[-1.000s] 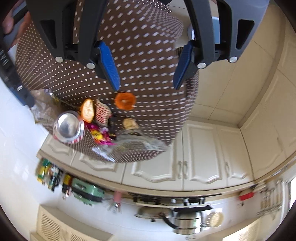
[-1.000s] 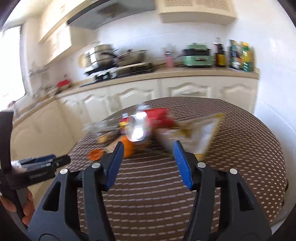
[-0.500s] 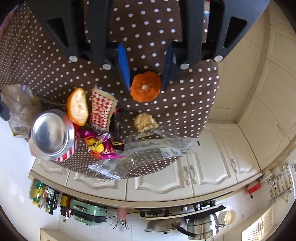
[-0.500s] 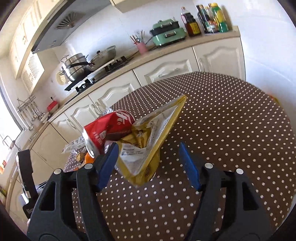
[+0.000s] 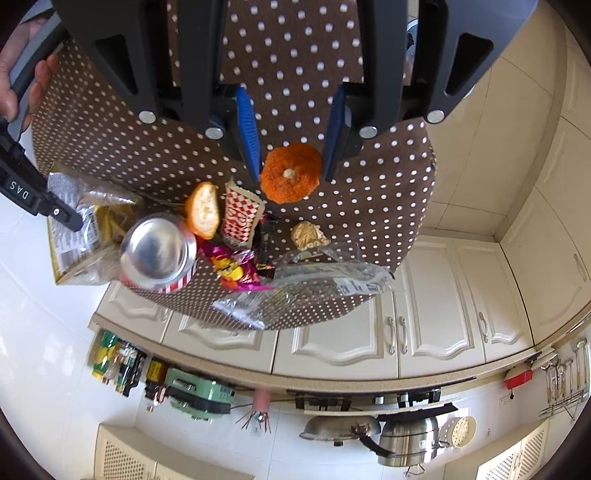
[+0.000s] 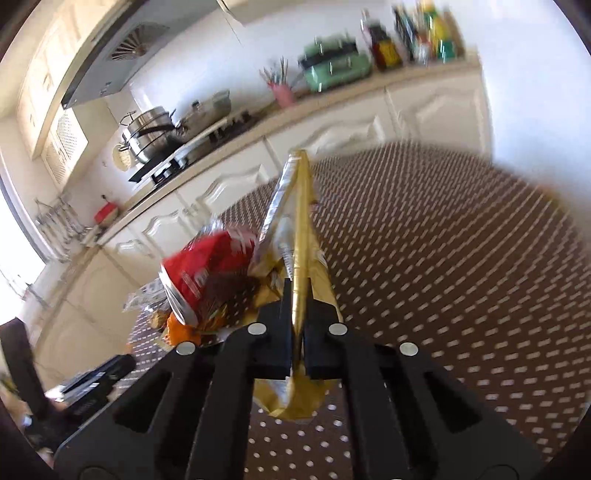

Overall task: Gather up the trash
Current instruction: 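Drop the orange peel in the bin with left tool while right drops gold chip bag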

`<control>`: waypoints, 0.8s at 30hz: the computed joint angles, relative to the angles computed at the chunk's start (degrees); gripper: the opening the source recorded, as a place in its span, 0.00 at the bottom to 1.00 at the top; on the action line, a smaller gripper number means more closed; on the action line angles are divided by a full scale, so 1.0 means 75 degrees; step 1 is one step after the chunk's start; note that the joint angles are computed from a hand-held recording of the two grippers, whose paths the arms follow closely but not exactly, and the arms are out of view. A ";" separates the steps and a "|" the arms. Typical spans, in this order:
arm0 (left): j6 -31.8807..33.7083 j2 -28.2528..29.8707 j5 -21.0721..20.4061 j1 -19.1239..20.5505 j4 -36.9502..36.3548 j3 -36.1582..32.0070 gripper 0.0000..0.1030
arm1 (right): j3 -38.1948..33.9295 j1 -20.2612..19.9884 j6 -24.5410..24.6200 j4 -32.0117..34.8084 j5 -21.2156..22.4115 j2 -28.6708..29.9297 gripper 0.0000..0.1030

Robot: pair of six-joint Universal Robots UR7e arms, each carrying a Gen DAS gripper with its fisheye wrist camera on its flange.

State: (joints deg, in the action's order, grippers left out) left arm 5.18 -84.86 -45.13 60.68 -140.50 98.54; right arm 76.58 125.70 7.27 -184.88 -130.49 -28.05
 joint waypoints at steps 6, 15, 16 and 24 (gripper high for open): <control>0.0030 -0.0686 -0.0130 -0.0178 -0.0135 0.0371 0.31 | -0.0018 0.0541 -0.1055 -0.1132 -0.0689 0.0120 0.04; -0.0152 -0.1791 -0.0042 -0.0149 -0.0151 0.0666 0.31 | -0.0763 0.1405 -0.2160 -0.1409 -0.0227 0.0670 0.04; -0.0154 -0.1884 -0.0001 -0.0134 -0.0168 0.0707 0.31 | -0.0963 0.1478 -0.2142 -0.1150 -0.0030 0.0820 0.04; -0.0304 -0.2667 0.0199 0.0746 0.0033 0.0774 0.31 | -0.3011 0.1671 -0.1544 0.1560 0.1474 0.2299 0.04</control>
State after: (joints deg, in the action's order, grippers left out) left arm 2.90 -104.86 -43.63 66.27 -140.25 104.35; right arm 53.99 138.23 -4.31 -173.18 -119.43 -10.81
